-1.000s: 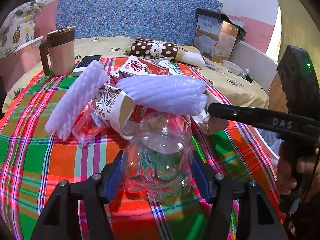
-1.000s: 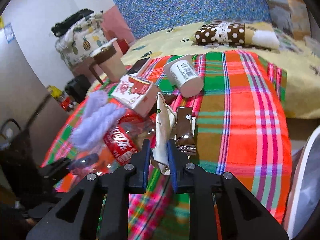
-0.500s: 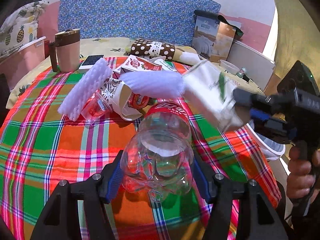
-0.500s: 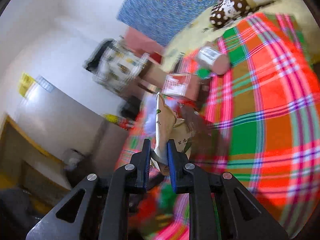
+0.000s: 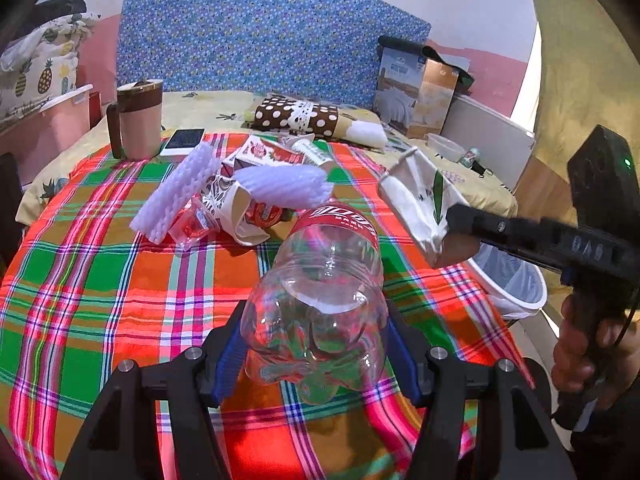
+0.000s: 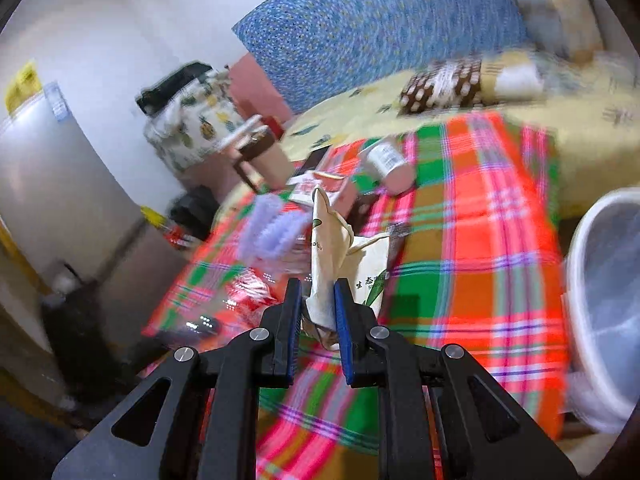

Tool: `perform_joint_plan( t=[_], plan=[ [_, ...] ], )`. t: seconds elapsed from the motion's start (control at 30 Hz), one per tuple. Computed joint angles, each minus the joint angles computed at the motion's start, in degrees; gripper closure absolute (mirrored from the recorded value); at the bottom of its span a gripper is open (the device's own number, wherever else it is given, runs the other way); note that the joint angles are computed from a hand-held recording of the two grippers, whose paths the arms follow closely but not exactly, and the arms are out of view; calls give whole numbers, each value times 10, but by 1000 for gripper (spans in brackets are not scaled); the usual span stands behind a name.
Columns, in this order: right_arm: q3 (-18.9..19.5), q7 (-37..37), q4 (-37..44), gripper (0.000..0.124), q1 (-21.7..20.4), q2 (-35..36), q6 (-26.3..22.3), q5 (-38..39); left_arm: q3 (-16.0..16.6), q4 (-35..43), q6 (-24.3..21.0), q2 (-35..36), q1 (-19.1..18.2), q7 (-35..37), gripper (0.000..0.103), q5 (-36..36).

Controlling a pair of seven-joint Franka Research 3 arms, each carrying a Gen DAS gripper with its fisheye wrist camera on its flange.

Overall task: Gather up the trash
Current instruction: 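Carry the clear bottle with the left tool while the right tool carries the paper to the bin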

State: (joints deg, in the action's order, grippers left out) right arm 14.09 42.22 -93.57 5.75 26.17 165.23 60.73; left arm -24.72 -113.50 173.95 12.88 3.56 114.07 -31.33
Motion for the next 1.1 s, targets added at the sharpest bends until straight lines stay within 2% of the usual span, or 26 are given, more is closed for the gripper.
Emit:
perform_joint_plan(
  t=[0.07,0.2,0.5,0.73,0.77,0.93,1.1],
  plan=[
    [-21,23,-5,105,24,0,32,-45,-1,-1,1,-3,-2,0,40,0],
    [-27,47,-23,105,23,-6,63,-85,-5,8,-3,2,-8,1,40,5],
    [-8,73,-103,105,-15,-47,124,-104,-15,61,-18,44,-30,-9,40,52],
    [-45,158,-134,105,-12,-59,150,-150,-23,145,-53,109,-53,-33,40,121],
    [-41,163,-140,105,-20,-61,155,-153,-26,156,-56,118,-55,-33,40,129],
    [-97,249,-167,105,6,-71,170,-212,-30,240,-92,176,-83,-39,40,172],
    [-192,353,-187,105,67,-73,169,-282,-31,339,-137,243,-119,-37,40,202]
  ],
)
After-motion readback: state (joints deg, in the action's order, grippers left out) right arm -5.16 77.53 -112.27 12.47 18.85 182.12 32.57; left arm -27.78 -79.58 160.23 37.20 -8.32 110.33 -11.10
